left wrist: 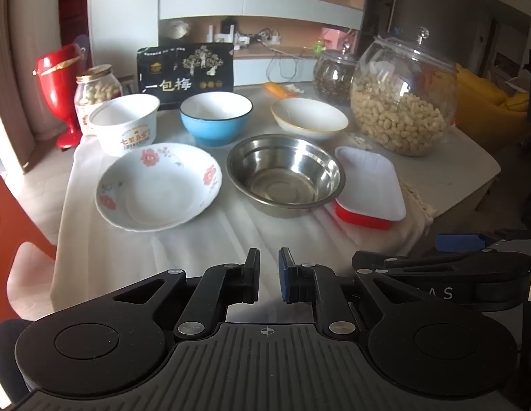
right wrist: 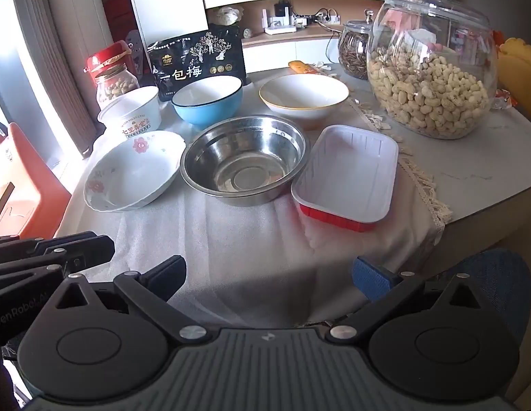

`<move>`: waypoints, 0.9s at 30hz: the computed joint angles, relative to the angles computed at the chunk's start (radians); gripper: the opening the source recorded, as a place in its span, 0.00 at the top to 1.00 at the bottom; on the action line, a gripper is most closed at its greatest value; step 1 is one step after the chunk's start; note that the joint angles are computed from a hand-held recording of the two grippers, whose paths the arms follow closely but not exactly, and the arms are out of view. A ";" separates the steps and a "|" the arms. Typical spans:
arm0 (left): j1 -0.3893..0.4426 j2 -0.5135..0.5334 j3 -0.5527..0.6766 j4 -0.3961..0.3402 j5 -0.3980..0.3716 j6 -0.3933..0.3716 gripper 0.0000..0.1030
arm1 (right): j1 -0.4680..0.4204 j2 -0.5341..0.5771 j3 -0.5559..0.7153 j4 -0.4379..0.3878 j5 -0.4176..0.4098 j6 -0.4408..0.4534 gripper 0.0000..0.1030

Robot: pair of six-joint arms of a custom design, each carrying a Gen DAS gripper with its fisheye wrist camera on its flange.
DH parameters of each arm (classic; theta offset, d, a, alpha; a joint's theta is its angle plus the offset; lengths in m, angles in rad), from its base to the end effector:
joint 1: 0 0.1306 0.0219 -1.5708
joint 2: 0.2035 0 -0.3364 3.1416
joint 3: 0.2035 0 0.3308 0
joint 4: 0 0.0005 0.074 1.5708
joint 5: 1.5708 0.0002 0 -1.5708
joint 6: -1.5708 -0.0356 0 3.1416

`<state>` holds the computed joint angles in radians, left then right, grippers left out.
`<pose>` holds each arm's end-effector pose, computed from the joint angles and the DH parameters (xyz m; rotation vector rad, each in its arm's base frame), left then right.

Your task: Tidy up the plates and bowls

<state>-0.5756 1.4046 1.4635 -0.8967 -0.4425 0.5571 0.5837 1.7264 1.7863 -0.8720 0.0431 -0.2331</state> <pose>0.3734 -0.2247 0.4072 -0.1772 2.3006 -0.0371 0.4564 0.2990 0.3857 -0.3996 2.3749 0.3336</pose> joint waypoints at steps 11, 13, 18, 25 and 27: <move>0.004 0.012 0.022 -0.042 -0.002 0.018 0.85 | -0.009 0.030 0.052 -0.052 -0.026 -0.004 0.00; 0.004 0.013 0.024 -0.044 -0.002 0.021 0.85 | -0.007 0.026 0.048 -0.050 -0.024 -0.007 0.00; 0.002 0.014 0.022 -0.044 -0.001 0.019 0.85 | -0.007 0.023 0.040 -0.047 -0.028 -0.014 0.00; 0.005 0.016 0.024 -0.052 -0.003 0.020 0.85 | -0.008 0.026 0.042 -0.050 -0.033 -0.015 0.00; 0.005 0.016 0.024 -0.052 -0.003 0.020 0.85 | -0.008 0.026 0.040 -0.049 -0.032 -0.016 0.00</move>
<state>-0.5709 1.4205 1.4873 -0.9485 -0.4453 0.5767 0.5757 1.7523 1.8267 -0.9212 0.0107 -0.2490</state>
